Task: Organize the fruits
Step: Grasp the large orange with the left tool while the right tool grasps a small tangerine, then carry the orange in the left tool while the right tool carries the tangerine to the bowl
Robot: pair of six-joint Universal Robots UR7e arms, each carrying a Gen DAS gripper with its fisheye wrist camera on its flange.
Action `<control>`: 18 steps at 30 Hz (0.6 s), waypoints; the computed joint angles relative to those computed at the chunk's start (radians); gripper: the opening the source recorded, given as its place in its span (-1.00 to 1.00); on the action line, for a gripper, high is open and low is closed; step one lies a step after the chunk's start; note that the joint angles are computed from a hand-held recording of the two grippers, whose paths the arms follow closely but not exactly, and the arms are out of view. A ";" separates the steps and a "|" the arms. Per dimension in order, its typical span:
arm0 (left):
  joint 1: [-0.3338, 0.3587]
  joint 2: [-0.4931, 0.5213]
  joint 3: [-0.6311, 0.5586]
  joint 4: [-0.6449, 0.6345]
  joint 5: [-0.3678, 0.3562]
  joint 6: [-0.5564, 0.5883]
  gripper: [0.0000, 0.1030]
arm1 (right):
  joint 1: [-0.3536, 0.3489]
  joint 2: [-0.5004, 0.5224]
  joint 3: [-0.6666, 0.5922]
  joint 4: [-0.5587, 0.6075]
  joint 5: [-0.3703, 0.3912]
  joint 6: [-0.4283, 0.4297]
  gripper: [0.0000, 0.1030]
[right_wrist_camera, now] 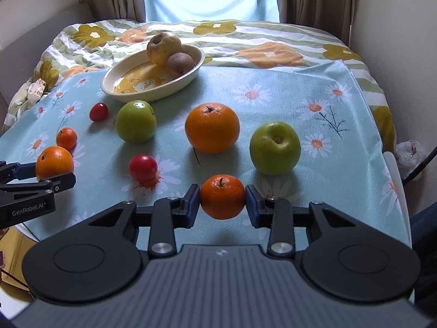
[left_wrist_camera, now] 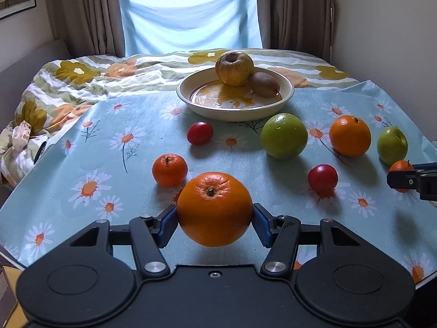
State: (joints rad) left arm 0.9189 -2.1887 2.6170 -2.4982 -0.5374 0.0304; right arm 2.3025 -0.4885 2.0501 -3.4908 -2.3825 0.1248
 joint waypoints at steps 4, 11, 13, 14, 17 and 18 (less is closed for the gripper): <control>-0.098 -0.109 -0.020 0.236 0.061 -0.153 0.21 | 0.017 -0.029 0.000 0.021 0.021 -0.011 -0.01; -0.250 -0.205 -0.101 0.624 0.151 -0.423 0.21 | 0.048 -0.080 -0.027 0.065 0.062 -0.056 -0.01; -0.269 -0.204 -0.121 0.662 0.162 -0.445 0.21 | 0.056 -0.089 -0.044 0.085 0.065 -0.070 -0.01; -0.273 -0.200 -0.131 0.664 0.163 -0.443 0.21 | 0.059 -0.093 -0.053 0.092 0.067 -0.072 -0.01; -0.277 -0.180 -0.155 0.630 0.159 -0.400 0.21 | 0.067 -0.102 -0.085 0.117 0.070 -0.073 -0.01; -0.272 -0.169 -0.160 0.598 0.156 -0.372 0.21 | 0.070 -0.101 -0.098 0.124 0.068 -0.075 -0.01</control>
State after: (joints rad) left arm 0.6473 -2.3582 2.4572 -1.8998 -0.3810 -0.3420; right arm 2.3728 -0.5890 1.9522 -3.3667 -2.3146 0.0494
